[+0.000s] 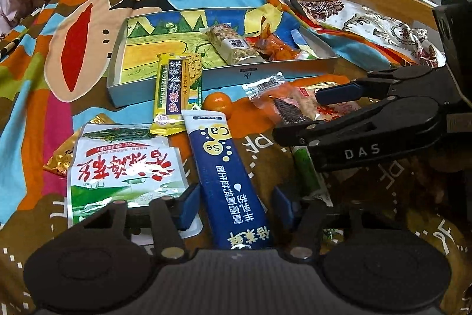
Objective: Organize snacks
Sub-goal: 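Move right tool down to the dark dried-meat stick pack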
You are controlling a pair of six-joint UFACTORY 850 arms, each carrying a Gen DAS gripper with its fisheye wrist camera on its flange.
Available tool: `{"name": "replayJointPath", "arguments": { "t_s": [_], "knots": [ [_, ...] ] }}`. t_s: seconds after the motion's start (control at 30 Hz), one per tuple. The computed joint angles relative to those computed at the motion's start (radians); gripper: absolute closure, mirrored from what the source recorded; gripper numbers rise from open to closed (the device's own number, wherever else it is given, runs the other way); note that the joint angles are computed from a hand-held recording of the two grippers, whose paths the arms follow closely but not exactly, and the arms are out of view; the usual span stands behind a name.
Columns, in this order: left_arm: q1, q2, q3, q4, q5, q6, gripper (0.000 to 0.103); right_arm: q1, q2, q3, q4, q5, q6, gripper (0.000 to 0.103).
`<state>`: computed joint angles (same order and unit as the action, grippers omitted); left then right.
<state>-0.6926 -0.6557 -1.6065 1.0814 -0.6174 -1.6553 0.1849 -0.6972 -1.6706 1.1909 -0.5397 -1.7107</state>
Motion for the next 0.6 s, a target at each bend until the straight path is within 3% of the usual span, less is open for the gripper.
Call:
{"name": "replayJointPath", "arguments": {
  "t_s": [0.07,0.17,0.3,0.4,0.5,0.6],
  "knots": [
    [0.000,0.003,0.002,-0.009,-0.006,-0.004,0.055,0.003,0.014,0.022,0.018,0.032,-0.031,0.048],
    [0.004,0.020,0.021,-0.022,0.019,-0.027,0.055,-0.001,0.021,0.025,-0.001,0.026,-0.013,0.054],
    [0.004,0.038,0.043,-0.036,0.041,-0.064,0.055,-0.014,0.050,0.037,-0.112,0.005,0.143,0.055],
    [0.004,0.039,0.044,-0.044,0.040,-0.059,0.053,-0.024,0.097,0.101,-0.102,0.029,0.077,0.054],
    [0.008,0.031,0.034,-0.040,0.047,-0.060,0.045,-0.022,0.108,0.124,-0.061,0.068,-0.004,0.039],
    [0.009,0.022,0.025,-0.027,0.046,-0.047,0.043,-0.028,0.097,0.106,-0.110,0.058,0.074,0.030]
  ]
}}
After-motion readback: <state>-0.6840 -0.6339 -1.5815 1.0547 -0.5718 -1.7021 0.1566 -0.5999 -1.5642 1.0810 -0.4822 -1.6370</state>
